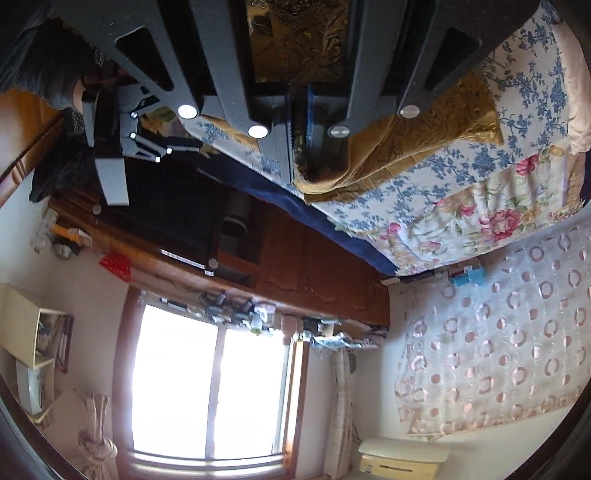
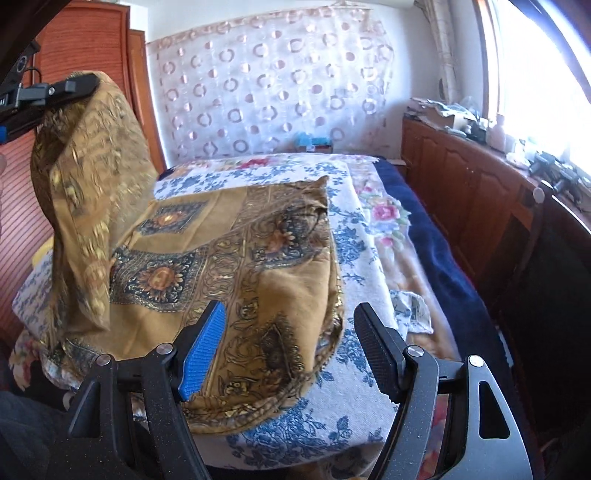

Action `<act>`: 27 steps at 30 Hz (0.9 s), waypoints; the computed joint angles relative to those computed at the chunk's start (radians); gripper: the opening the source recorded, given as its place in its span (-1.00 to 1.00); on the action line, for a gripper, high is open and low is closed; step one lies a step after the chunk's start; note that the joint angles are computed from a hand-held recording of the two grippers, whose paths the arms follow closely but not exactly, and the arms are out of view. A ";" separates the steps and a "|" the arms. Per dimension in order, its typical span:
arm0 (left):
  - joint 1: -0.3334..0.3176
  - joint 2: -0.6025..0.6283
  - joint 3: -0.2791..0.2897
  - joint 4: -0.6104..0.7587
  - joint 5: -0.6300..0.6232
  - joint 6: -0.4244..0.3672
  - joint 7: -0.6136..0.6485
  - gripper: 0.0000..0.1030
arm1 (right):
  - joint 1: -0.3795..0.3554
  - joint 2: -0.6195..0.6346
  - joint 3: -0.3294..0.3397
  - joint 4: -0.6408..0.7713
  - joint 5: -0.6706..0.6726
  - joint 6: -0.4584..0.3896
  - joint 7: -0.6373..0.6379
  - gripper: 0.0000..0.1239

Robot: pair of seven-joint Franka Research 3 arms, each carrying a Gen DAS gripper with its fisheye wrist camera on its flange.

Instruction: Fold small clothes

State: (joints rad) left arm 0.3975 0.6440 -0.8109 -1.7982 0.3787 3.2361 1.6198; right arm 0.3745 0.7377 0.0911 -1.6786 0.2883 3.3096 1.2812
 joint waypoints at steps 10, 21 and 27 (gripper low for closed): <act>-0.021 -0.102 0.091 -0.101 -0.009 0.073 -0.064 0.05 | 0.022 -0.004 -0.024 0.006 0.009 0.002 0.004 0.19; -0.105 -0.206 0.341 -0.255 0.008 0.206 -0.233 0.05 | 0.057 0.043 -0.036 0.143 -0.024 -0.060 -0.019 0.19; -0.128 -0.225 0.434 -0.321 0.035 0.248 -0.322 0.05 | 0.046 0.122 0.032 0.294 -0.048 -0.144 -0.043 0.19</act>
State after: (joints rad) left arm 0.2696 0.4194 -0.3772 -2.1196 0.4139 3.4843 1.2981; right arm 0.4205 0.8601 0.1227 -1.3850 0.2407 3.1655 1.2379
